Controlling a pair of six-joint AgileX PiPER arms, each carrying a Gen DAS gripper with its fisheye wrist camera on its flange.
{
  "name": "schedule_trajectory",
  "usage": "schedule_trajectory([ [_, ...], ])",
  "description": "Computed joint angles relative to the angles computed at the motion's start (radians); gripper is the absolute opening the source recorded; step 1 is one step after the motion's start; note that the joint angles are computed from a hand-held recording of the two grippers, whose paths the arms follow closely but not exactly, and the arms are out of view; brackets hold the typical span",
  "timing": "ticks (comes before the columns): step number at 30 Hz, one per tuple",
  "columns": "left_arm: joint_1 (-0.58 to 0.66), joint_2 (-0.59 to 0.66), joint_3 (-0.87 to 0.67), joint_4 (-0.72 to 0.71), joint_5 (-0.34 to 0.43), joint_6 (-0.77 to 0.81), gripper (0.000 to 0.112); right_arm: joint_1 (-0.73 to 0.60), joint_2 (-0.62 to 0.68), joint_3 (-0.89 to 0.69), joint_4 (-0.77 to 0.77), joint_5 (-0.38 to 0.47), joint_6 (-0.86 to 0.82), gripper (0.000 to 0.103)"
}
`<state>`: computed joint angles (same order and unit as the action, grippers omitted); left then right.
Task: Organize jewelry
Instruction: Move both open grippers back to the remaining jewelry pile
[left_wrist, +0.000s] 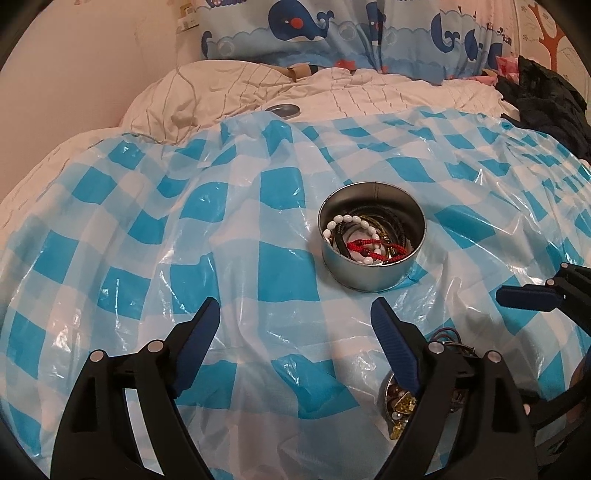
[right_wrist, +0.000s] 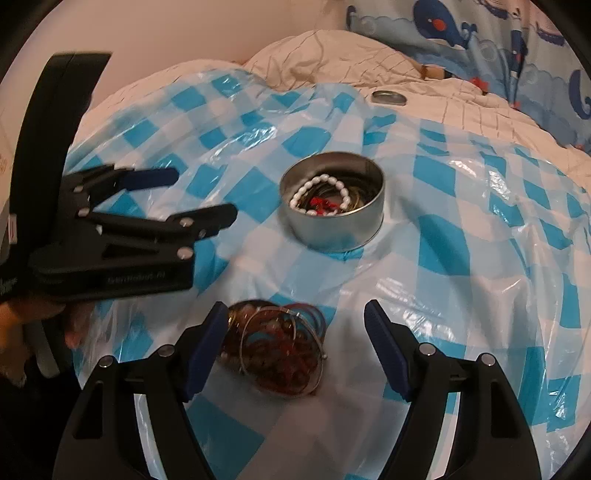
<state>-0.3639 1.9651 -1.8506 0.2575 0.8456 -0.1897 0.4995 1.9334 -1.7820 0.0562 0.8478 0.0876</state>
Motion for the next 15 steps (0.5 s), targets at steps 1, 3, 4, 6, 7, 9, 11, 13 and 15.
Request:
schedule_trajectory([
  [1,0.000,-0.002,0.002,0.000,0.000,0.002,0.080,0.002,-0.005,0.010,0.000,0.002,-0.010,0.073],
  [3,0.002,-0.007,0.008,-0.004,-0.003,0.004,0.081,0.005,-0.020,0.039,0.000,0.008,-0.035,0.073],
  [4,0.001,-0.006,0.007,-0.002,-0.002,0.000,0.081,0.005,-0.026,0.051,0.003,0.009,-0.044,0.073],
  [6,0.003,-0.013,0.018,-0.003,-0.006,-0.006,0.082,0.003,-0.043,0.084,0.010,0.015,-0.061,0.073],
  [7,0.002,-0.016,0.021,-0.003,-0.006,-0.008,0.082,0.003,-0.050,0.098,0.011,0.014,-0.064,0.073],
  [9,-0.002,-0.026,0.037,0.002,-0.011,-0.012,0.083,0.003,-0.067,0.125,0.021,0.014,-0.075,0.073],
  [11,-0.006,-0.033,0.048,0.004,-0.014,-0.013,0.083,0.005,-0.080,0.145,0.028,0.009,-0.079,0.073],
  [13,-0.011,-0.042,0.066,0.002,-0.017,-0.011,0.083,0.010,-0.089,0.159,0.034,0.001,-0.079,0.073],
  [15,-0.015,-0.051,0.086,-0.003,-0.021,-0.002,0.084,0.015,-0.093,0.170,0.038,-0.014,-0.066,0.073],
])
